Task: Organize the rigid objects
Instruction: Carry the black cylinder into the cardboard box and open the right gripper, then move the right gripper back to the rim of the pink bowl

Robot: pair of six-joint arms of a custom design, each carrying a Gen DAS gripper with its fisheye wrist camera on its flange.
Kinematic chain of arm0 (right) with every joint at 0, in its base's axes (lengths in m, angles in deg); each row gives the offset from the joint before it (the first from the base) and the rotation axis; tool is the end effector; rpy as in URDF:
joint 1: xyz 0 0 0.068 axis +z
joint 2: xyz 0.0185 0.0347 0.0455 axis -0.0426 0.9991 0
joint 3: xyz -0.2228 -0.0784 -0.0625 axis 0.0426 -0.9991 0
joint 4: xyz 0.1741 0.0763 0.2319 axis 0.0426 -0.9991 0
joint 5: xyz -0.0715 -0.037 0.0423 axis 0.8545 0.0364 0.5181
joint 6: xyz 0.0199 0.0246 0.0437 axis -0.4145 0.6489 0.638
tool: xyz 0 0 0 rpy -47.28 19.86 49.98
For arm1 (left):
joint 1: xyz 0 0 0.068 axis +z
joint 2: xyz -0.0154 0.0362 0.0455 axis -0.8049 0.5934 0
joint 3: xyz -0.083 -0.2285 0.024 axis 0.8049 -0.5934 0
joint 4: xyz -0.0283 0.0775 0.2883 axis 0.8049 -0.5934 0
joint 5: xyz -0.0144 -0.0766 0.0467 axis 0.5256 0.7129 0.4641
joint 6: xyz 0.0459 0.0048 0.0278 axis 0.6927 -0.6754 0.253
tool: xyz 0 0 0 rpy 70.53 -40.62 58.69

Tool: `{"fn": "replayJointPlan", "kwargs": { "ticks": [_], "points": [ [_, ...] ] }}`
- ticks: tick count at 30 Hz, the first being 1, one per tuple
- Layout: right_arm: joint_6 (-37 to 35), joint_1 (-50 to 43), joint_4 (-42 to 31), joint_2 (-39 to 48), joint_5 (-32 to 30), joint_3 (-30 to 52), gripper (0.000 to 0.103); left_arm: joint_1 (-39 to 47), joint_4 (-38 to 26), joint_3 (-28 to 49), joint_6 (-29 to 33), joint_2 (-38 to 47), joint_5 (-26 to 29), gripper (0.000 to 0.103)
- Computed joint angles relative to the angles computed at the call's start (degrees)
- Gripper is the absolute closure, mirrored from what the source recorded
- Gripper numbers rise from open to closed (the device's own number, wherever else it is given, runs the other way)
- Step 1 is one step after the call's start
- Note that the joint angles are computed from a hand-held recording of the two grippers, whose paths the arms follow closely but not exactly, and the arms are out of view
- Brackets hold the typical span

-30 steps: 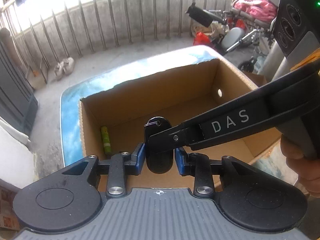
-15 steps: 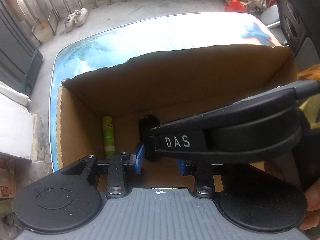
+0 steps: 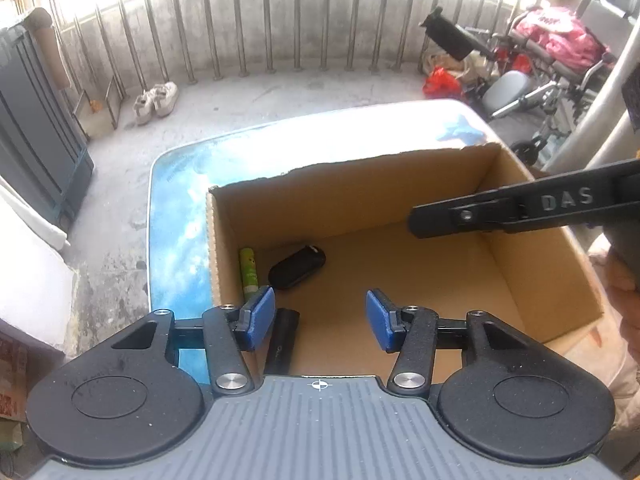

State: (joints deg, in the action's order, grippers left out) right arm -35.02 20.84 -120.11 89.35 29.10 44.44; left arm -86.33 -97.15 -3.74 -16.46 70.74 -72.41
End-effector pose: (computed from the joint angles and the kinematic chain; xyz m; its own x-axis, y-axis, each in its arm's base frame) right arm 0.2932 0.1346 0.3026 -0.8233 0.2312 -0.5185 -0.0924 0.8465 0.5242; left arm 0.2690 -0.1736 0.2862 -0.7067 0.3954 -0.5867 0.5149 0.8562 -0.0431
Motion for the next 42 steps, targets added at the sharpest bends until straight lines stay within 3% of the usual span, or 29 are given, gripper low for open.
{"fn": "replayJointPlan", "kwargs": {
  "ticks": [6, 9, 13, 15, 19, 24, 31, 37, 42],
  "points": [
    [4.3, 8.2, -4.6, -25.4, 10.0, -11.8, 0.078, 1.5, 1.7, -13.0, 2.5, -22.0, 2.7, 0.038],
    [9.3, 17.9, -5.9, -36.0, 20.5, -18.4, 0.077, 1.8, 3.3, -21.8, 3.3, -33.0, 2.6, 0.031],
    [20.8, 35.9, -7.7, -41.5, 38.3, -25.7, 0.077, 4.5, 0.2, -30.1, 3.9, -42.6, 4.8, 0.020],
    [26.5, 41.2, -6.3, -41.8, 41.2, -29.2, 0.077, 3.3, -2.5, -33.4, 3.9, -46.0, 4.2, 0.017],
    [34.0, 44.7, 2.1, -37.5, 37.9, -35.1, 0.077, -3.0, -6.2, -39.2, 1.2, -49.5, -1.1, 0.017],
    [35.3, 44.5, 9.4, -24.1, 32.3, -33.7, 0.077, -6.6, -5.0, -44.2, -1.9, -49.4, -1.8, 0.017],
    [34.5, 49.5, 5.5, -11.6, 36.8, -25.4, 0.077, -8.5, -1.4, -48.9, -1.4, -49.7, -3.3, 0.017],
    [34.3, 49.2, 4.5, -8.2, 35.8, -23.4, 0.077, -10.2, 1.6, -51.0, -1.4, -48.6, -5.4, 0.018],
    [34.3, 49.0, 4.1, -6.3, 35.3, -22.5, 0.077, -7.9, 3.4, -51.9, -1.4, -47.6, -3.2, 0.022]
  ]
}}
